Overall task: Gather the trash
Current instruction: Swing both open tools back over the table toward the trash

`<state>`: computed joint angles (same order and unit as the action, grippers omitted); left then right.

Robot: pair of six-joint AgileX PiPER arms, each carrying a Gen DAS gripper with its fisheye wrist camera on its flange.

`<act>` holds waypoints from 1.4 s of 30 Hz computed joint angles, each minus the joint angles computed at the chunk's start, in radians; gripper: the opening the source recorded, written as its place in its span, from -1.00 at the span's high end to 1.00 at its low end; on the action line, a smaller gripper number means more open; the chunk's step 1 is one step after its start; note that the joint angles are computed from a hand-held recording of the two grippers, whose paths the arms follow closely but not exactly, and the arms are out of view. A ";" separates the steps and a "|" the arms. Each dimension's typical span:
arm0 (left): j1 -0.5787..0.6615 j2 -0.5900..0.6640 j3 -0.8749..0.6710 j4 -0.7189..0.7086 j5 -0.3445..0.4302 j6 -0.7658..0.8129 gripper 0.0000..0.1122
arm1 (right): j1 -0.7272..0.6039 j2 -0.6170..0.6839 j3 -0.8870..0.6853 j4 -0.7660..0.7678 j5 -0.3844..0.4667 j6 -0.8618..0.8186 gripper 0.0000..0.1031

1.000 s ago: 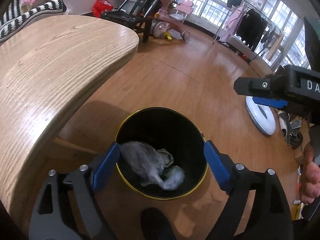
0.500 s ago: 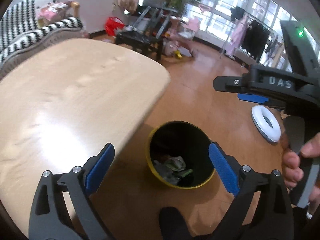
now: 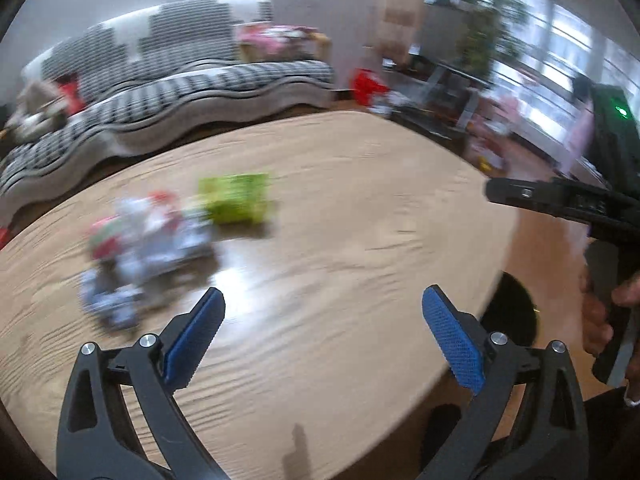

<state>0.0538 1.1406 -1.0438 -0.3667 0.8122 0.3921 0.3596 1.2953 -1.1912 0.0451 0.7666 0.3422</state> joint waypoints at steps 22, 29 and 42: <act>0.673 0.086 -0.048 -0.271 0.186 0.453 -0.71 | 0.356 0.371 -0.335 -0.148 0.000 0.211 -0.80; 0.594 0.134 -0.055 -0.205 0.116 0.387 -0.71 | 0.356 0.395 -0.359 -0.189 0.013 0.230 -0.80; 0.503 0.419 -0.196 -0.024 -0.039 0.087 -0.71 | 0.306 0.614 -0.586 -0.149 0.055 0.216 -0.80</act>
